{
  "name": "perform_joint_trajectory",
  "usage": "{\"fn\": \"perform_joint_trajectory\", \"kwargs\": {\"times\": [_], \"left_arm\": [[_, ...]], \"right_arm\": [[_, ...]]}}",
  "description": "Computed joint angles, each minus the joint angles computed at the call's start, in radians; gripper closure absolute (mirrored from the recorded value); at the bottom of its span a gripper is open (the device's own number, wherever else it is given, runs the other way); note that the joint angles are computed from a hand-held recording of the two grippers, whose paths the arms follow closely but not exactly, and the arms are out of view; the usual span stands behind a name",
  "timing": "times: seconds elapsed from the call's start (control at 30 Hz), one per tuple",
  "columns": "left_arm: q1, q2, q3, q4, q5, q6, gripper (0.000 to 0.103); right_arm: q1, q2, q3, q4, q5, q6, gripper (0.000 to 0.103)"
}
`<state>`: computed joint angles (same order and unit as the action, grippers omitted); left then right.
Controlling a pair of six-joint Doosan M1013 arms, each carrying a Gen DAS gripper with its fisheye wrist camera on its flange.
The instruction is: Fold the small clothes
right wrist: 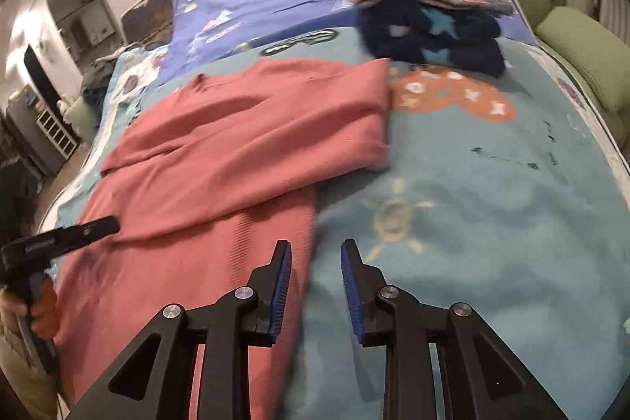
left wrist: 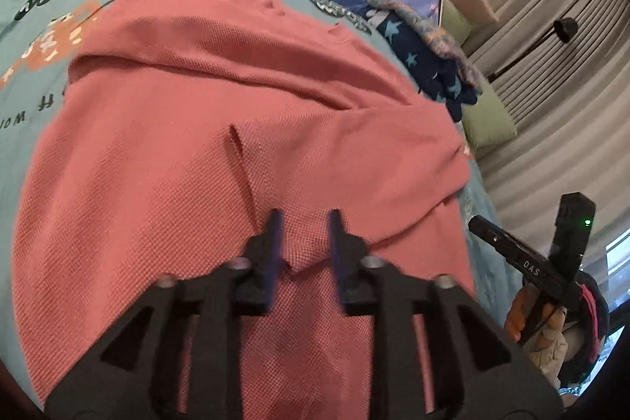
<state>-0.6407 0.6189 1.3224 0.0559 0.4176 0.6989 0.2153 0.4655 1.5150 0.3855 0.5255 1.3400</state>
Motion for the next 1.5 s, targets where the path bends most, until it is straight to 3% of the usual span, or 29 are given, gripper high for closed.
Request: {"fn": "perform_joint_trajectory", "kwargs": {"times": [0.07,0.1,0.23,0.27,0.3,0.37,0.53,0.63,0.77,0.9,0.97,1.07,1.13,1.2,1.37,1.5], "left_arm": [[-0.01,-0.002,-0.001,0.139,0.024,-0.134,0.04],[-0.012,0.0,-0.007,0.193,0.038,-0.176,0.04],[0.002,0.025,-0.041,0.154,0.042,-0.137,0.042],[0.004,0.033,-0.053,0.144,0.045,-0.126,0.055],[0.009,0.043,-0.069,0.112,0.052,-0.092,0.075],[0.02,0.059,-0.096,0.015,0.062,-0.008,0.097],[0.016,0.027,-0.099,0.116,-0.021,-0.042,0.097],[0.017,0.016,-0.142,0.158,-0.032,-0.006,0.097],[0.015,0.032,-0.25,0.302,0.048,0.002,0.097],[0.021,0.053,-0.334,0.328,0.1,0.053,0.097],[0.023,0.059,-0.355,0.343,0.108,0.053,0.097],[0.027,0.054,-0.353,0.369,0.106,0.047,0.097],[0.031,0.049,-0.336,0.383,0.1,0.042,0.097],[0.035,0.049,-0.328,0.39,0.111,0.029,0.097],[0.059,0.049,-0.287,0.295,0.11,0.05,0.097],[0.069,0.049,-0.26,0.251,0.111,0.06,0.097]], "right_arm": [[-0.013,-0.002,0.006,0.058,0.007,-0.042,0.075],[-0.017,0.0,0.004,0.061,0.008,-0.041,0.073],[-0.018,0.017,-0.012,0.046,0.01,-0.019,0.071],[-0.018,0.018,-0.017,0.03,0.009,-0.007,0.07],[-0.016,0.02,-0.02,0.005,0.003,0.013,0.067],[-0.007,0.03,-0.035,-0.067,-0.002,0.074,0.06],[-0.004,0.057,-0.077,-0.127,0.004,0.126,0.058],[-0.003,0.077,-0.111,-0.163,0.01,0.178,0.057],[-0.002,0.112,-0.169,-0.173,0.029,0.233,0.053],[0.002,0.145,-0.221,-0.179,0.035,0.295,0.053],[0.009,0.155,-0.241,-0.247,0.031,0.373,0.053],[0.027,0.154,-0.245,-0.495,0.025,0.622,0.057],[0.032,0.146,-0.231,-0.59,0.015,0.709,0.058],[0.028,0.141,-0.223,-0.578,0.013,0.696,0.058],[0.016,0.131,-0.205,-0.404,0.036,0.483,0.058],[-0.019,0.122,-0.196,-0.117,0.095,0.22,0.058]]}}
